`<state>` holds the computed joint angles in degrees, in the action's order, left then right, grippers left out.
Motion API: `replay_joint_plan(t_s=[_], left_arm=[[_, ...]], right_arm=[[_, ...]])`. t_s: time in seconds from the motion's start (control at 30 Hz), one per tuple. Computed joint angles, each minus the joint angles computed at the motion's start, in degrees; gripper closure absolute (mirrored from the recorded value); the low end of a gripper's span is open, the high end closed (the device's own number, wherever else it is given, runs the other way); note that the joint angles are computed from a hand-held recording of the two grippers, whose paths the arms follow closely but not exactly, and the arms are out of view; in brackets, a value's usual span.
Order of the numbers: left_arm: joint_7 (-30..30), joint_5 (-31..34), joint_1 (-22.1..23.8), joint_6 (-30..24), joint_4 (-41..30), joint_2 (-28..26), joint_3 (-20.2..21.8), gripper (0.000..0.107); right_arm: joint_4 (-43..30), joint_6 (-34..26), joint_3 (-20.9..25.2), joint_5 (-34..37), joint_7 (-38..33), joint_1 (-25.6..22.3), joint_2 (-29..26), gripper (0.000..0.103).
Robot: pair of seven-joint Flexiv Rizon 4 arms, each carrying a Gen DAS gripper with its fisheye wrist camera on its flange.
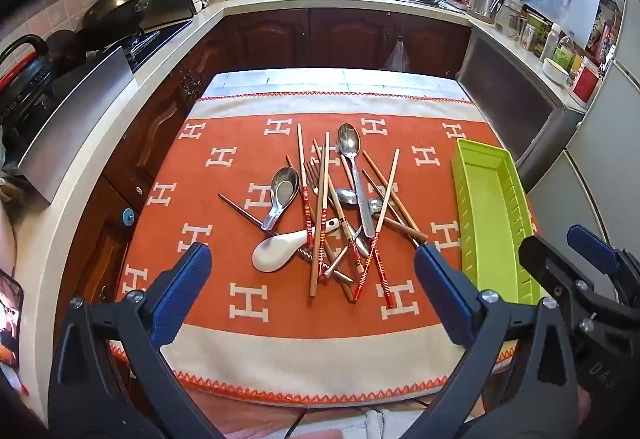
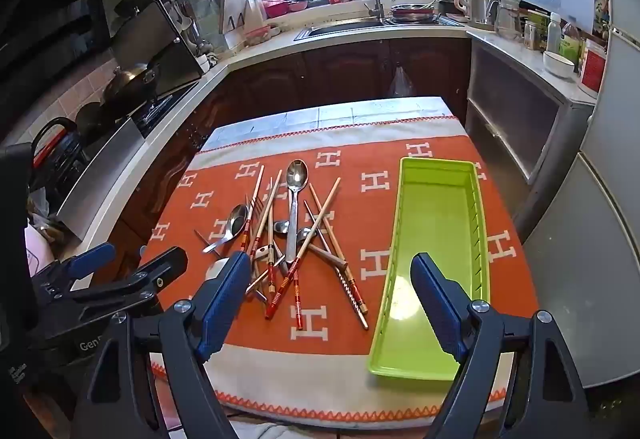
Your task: Organize utensils
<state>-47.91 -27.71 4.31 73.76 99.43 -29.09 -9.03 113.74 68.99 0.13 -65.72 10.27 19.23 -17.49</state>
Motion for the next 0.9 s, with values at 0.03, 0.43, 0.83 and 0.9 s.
replay_joint_plan(t_s=[0.03, 0.43, 0.83, 0.9], left_arm=[[0.26, -0.25, 0.28, -0.35, -0.06, -0.01, -0.29, 0.006], [-0.46, 1.16, -0.79, -1.57, -0.76, -0.67, 1.03, 0.011], [-2.01, 3.75, -1.86, -0.67, -0.04, -0.54, 2.33, 0.017], [-2.72, 4.32, -2.0, -1.69, -0.34, -0.66, 2.64, 0.017]], right_arm=[[-0.04, 0.32, -0.22, -0.37, 0.13, -0.15, -0.12, 0.02], [-1.34, 0.73, -0.61, 3.06, -2.91, 0.69, -2.44, 0.02], [-0.88, 1.59, -1.2, 5.79, -4.04, 1.27, -2.69, 0.02], [-0.63, 2.05, -1.4, 6.08, -4.01, 1.31, -2.77, 0.02]])
